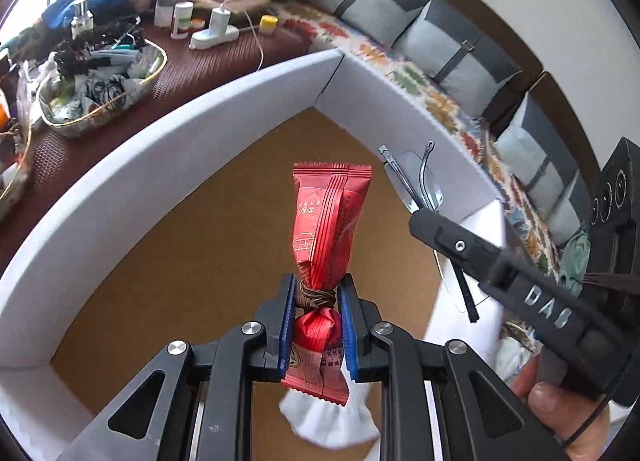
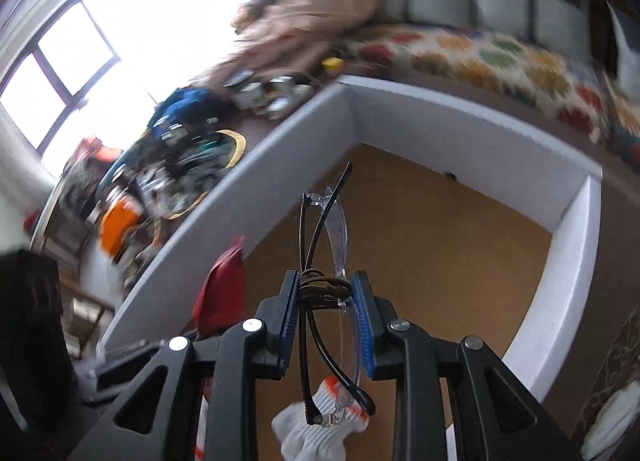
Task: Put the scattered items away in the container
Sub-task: 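Carry the red packet and eyeglasses over the cardboard box with both tools, then open both tools to drop the red packet and eyeglasses into the box, then withdraw both open tools from the box back toward the table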
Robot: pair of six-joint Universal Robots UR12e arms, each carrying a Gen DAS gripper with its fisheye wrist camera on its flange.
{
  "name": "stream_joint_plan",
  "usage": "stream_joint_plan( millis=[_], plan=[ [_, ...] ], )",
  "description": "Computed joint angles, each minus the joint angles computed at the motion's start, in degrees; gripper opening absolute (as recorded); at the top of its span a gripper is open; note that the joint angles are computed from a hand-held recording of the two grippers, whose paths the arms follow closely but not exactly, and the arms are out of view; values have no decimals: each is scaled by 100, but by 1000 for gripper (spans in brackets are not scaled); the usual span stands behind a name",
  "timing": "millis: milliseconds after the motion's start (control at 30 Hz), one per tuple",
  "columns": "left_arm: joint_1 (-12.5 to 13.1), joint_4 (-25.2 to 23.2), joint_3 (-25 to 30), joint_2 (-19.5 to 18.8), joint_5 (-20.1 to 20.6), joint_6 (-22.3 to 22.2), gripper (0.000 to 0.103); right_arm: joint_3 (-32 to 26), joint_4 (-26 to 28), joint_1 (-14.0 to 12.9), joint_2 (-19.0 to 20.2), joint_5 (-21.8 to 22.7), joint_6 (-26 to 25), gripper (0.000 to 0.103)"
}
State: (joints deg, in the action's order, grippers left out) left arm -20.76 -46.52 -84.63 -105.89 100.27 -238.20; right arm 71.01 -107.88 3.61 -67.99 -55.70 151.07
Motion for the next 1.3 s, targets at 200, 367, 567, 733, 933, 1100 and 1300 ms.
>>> stream_joint_plan(
  millis=[200,367,567,733,933,1100,1300],
  plan=[
    [92,-470,196,-157,-184,200,27,-307,268,17,309,-176,345,41],
    [156,-494,165,-167,-454,134,67,-343,347,-19,341,-110,442,48],
    [84,-238,-47,13,-411,-310,67,17,-28,-157,85,117,664,48],
    [-263,-204,107,44,-49,-227,67,573,-461,-423,-334,581,706,48],
    [-963,-162,562,-79,587,100,67,1673,-1036,-1113,-1178,1283,350,48],
    [-1619,7,905,-337,795,161,70,2710,-1225,-2077,-2051,1767,-534,48],
    [-2107,-66,1344,-936,402,-16,70,3804,-1544,-3467,-2866,1999,-1740,48]
  ],
)
